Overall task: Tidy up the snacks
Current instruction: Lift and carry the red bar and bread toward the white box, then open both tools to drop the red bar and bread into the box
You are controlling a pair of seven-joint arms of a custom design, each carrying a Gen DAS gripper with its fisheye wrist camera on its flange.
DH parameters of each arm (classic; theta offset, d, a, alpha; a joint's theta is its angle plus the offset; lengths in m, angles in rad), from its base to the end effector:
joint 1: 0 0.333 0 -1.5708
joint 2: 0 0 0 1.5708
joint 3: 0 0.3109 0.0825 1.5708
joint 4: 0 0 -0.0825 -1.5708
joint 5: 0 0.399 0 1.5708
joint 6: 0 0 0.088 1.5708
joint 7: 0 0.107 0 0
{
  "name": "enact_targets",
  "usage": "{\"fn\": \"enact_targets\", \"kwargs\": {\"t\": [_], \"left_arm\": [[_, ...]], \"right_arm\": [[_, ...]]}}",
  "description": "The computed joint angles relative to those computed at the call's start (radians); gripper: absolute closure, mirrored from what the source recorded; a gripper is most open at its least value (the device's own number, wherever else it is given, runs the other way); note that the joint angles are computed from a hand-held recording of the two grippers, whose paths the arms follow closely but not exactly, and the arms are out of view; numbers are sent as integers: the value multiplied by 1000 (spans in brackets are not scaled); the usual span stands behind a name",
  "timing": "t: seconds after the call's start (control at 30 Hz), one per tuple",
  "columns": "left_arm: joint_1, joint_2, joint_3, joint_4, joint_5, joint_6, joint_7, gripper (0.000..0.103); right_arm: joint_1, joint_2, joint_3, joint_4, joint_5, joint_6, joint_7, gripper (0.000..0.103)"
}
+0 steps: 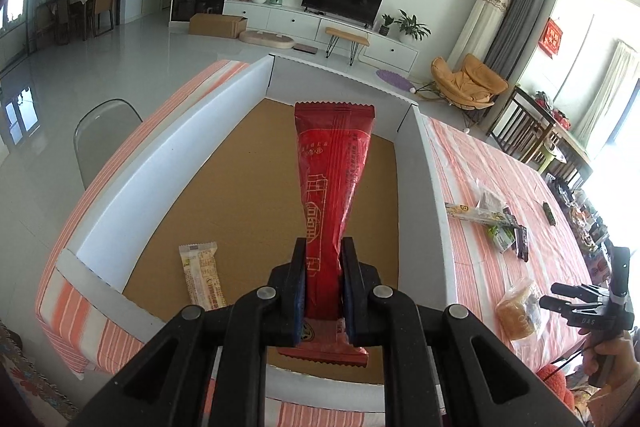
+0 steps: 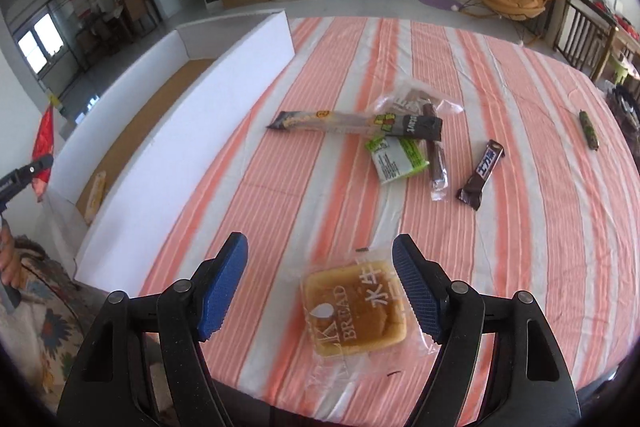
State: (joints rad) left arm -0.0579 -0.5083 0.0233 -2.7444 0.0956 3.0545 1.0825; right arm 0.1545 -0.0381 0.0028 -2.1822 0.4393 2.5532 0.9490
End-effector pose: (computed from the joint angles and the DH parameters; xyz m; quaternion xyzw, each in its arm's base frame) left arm 0.4231 -0.0220 0.4542 -0.7554 0.5206 -0.3358 0.2136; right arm 0.5670 0.0840 0.4354 -0.8228 0.5096 -0.0872 0.2362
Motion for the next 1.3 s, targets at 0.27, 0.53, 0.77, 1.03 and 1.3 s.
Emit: {"fn": "enact_targets", "kwargs": {"t": [0.27, 0.53, 0.77, 1.03, 1.3], "left_arm": [[-43, 36, 3, 47, -19, -30, 26, 89], [9, 40, -46, 41, 5, -48, -6, 89], [59, 63, -77, 66, 39, -58, -41, 89], [338, 78, -276, 125, 349, -251, -318, 20], [390, 41, -306, 106, 643, -118, -513, 19]], "right_arm": [[9, 86, 10, -45, -283, 76, 50, 20], [-46, 52, -4, -26, 56, -5, -13, 30], [69, -26, 34, 116, 338, -166, -160, 30], [172, 233, 115, 454, 331, -133, 76, 25], [125, 143, 109, 297, 369, -25, -20, 24]]}}
